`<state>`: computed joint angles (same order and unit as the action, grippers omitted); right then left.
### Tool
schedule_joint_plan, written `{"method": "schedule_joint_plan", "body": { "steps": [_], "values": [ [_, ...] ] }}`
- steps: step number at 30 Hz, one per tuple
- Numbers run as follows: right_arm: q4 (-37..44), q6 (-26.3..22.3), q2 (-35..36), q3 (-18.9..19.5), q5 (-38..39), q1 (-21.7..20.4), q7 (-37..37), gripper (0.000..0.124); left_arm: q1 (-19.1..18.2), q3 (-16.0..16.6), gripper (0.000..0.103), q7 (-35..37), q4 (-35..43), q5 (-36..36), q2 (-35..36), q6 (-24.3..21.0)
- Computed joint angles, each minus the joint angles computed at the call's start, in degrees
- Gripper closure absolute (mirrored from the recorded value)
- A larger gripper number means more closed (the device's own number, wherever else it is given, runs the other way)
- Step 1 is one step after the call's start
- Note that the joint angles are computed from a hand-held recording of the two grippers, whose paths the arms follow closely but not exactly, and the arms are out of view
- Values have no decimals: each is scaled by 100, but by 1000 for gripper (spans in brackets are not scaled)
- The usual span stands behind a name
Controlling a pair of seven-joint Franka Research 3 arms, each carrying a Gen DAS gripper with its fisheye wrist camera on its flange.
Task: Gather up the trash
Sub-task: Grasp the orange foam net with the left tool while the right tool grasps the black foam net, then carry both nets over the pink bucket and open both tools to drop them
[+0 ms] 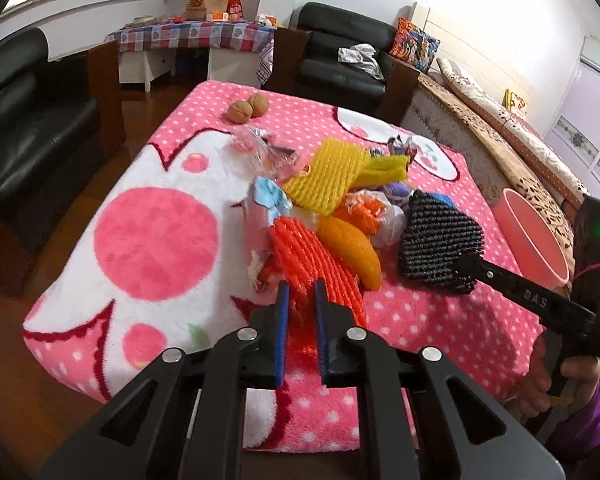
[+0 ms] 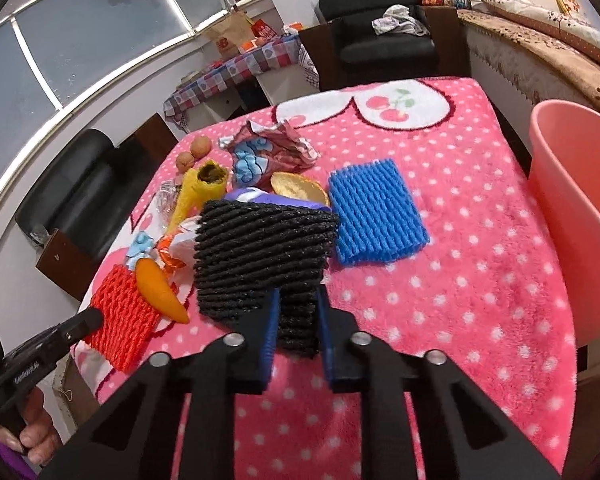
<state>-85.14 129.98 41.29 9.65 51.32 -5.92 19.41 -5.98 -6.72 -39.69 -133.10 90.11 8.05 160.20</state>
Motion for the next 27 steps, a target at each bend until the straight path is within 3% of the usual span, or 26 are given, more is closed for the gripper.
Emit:
{"method": "schedule_joint_plan", "body": {
  "steps": [10,27],
  "values": [
    [-427,134,-457,83,801,-293,-791,112,-54,-77,92,-1,-20,49,-256,-294],
    [-630,59,-811,-102,1546,-400,-1346,113,-94,-186,92,-48,276,450,-379,-485]
  ]
}}
